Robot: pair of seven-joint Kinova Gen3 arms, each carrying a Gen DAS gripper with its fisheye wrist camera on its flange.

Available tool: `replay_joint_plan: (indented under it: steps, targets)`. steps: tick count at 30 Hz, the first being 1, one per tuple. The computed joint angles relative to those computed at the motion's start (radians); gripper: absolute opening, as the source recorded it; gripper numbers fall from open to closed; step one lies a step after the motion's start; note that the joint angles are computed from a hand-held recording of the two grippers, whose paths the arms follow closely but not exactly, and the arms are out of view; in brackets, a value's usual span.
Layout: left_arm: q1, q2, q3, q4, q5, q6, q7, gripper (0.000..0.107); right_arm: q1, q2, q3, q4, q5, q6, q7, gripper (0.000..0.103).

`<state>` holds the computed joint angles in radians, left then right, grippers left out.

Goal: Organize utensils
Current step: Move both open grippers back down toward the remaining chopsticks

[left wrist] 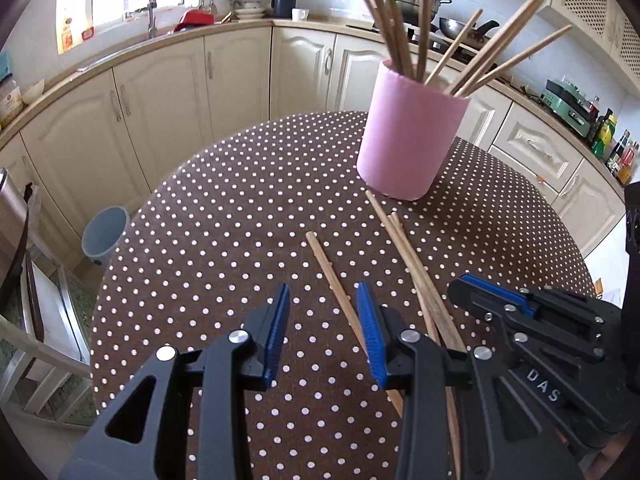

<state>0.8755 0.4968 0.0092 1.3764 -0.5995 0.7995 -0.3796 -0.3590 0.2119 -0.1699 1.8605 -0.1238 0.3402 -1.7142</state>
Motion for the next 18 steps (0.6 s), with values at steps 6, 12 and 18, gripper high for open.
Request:
replay_joint_plan:
  steps: [6, 12, 18]
  targets:
    - [-0.015, 0.021, -0.003, -0.018, 0.016, 0.017, -0.01, 0.035, -0.003, 0.035, -0.001, -0.036, 0.003, 0.014, 0.007, 0.007]
    - [-0.037, 0.025, -0.001, -0.013, 0.041, 0.001, -0.019, 0.035, -0.011, 0.046, 0.001, -0.054, 0.011, 0.018, 0.007, 0.007]
    - [-0.036, 0.051, -0.007, -0.049, 0.053, 0.027, -0.042, 0.035, -0.049, 0.076, 0.025, -0.1, 0.047, 0.056, -0.031, 0.013]
